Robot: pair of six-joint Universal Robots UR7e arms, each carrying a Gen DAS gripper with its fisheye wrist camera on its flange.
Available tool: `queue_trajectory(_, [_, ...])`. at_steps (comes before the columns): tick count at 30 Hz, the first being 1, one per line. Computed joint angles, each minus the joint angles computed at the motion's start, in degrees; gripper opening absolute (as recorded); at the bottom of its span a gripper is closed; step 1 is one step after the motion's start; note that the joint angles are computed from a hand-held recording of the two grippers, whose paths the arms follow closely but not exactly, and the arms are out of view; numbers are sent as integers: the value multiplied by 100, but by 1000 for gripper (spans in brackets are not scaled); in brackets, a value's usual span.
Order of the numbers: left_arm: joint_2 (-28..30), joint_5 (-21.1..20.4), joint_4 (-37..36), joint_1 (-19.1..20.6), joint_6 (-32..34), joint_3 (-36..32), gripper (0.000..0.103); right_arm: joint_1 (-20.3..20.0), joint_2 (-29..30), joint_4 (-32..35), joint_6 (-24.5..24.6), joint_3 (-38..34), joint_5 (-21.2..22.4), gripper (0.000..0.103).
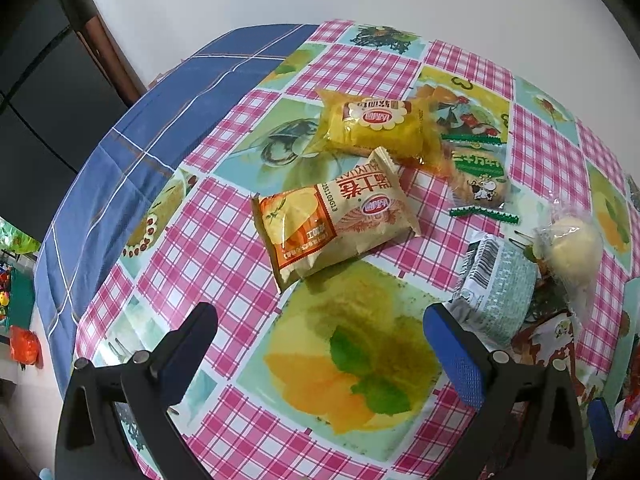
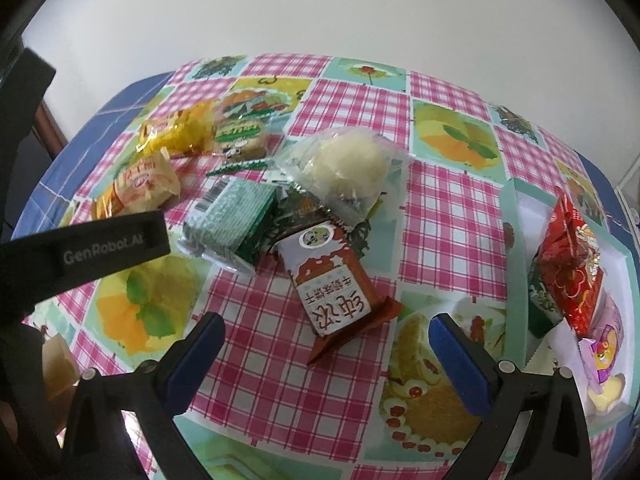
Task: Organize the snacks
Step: 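Move the right tool to the brown milk biscuit box while the left tool approaches the yellow Dalyuan bag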
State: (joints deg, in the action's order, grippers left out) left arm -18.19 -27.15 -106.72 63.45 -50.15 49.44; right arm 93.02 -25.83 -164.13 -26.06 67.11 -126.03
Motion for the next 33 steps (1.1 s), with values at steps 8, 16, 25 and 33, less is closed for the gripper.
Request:
queue_trajectory(8, [-17,-15,147,40,-170,-30,102,26,180,64,-216,-131,-136,103])
queue_trajectory(16, [-9,-69,163,104,-132,-89,102,35,316,167,-284,-250,-222,103])
queue_trajectory(25, [41,198,268,143,-57,-217,102,4,532,370,-247,-572,-206,103])
queue_trajectory(33, [55,442,14,110,278,-228,102,-23,612,580,-134,-795,-117,103])
